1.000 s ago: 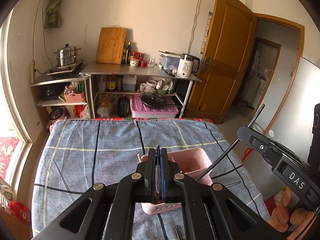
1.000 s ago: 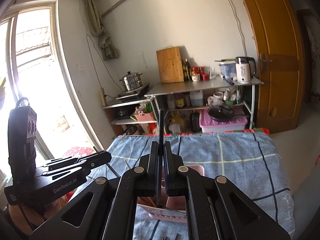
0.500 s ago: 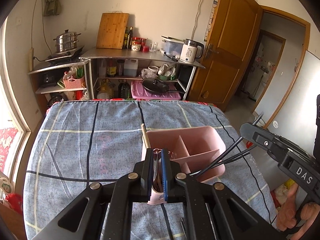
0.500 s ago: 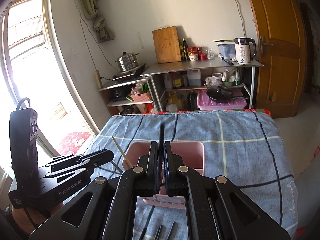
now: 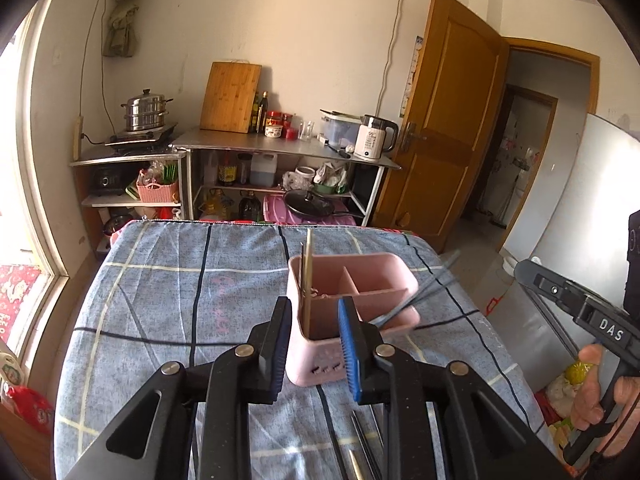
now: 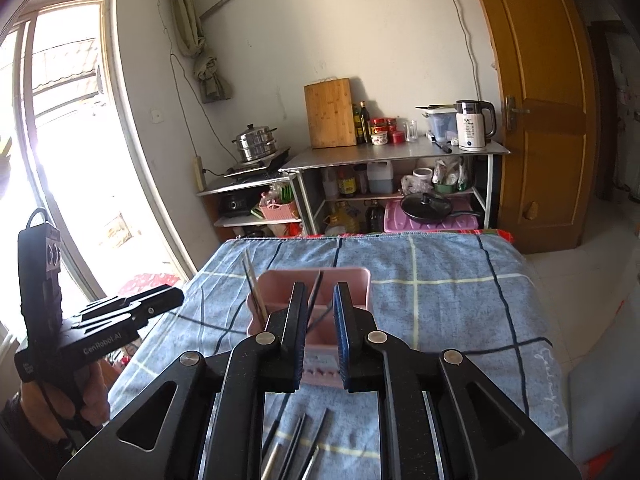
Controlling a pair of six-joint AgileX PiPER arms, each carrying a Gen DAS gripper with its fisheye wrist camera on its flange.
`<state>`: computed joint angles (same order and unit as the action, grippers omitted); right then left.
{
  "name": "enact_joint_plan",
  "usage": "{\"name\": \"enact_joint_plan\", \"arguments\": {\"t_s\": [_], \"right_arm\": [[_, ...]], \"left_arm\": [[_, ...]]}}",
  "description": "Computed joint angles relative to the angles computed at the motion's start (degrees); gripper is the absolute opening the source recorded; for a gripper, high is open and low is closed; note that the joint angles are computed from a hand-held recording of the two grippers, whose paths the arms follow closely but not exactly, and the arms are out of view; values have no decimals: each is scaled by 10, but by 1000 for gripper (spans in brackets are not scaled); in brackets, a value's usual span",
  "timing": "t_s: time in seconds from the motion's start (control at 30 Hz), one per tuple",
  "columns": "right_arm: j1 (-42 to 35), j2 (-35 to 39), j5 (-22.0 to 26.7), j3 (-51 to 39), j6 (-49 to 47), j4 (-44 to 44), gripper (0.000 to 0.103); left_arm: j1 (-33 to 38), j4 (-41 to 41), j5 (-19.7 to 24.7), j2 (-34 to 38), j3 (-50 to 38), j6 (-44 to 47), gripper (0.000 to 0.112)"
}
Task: Organize utensils
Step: 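Move both open tools back over the remaining chopsticks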
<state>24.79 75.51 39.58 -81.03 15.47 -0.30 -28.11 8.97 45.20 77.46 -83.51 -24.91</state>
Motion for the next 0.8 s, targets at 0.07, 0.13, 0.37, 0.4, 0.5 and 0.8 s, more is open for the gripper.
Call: {"name": "enact_joint_plan", "arguments": {"t_s": [0.07,0.13,0.37,0.4,0.5,0.8], "right_arm": [[13,-36,-3,42,21,-18,14],[28,-65,0,75,46,-40,14],[87,-154,16,167,127,-106,14],[100,-166,22,178,145,-120,14],[132,-194,36,204,185,-143,14],[227,-237,69,282,298,-196,14]], "left_arm": [[-29,31,-3,-33,33,-38,23],[-56,53,-5,-65,66,-70,23],[-185,181,40,-148,138,-214,23],[-208,202,50,-159,147,-239,23],[-265,248,78,-184,169,-299,23],[-411,325,155,-226,240,-431,23]]}}
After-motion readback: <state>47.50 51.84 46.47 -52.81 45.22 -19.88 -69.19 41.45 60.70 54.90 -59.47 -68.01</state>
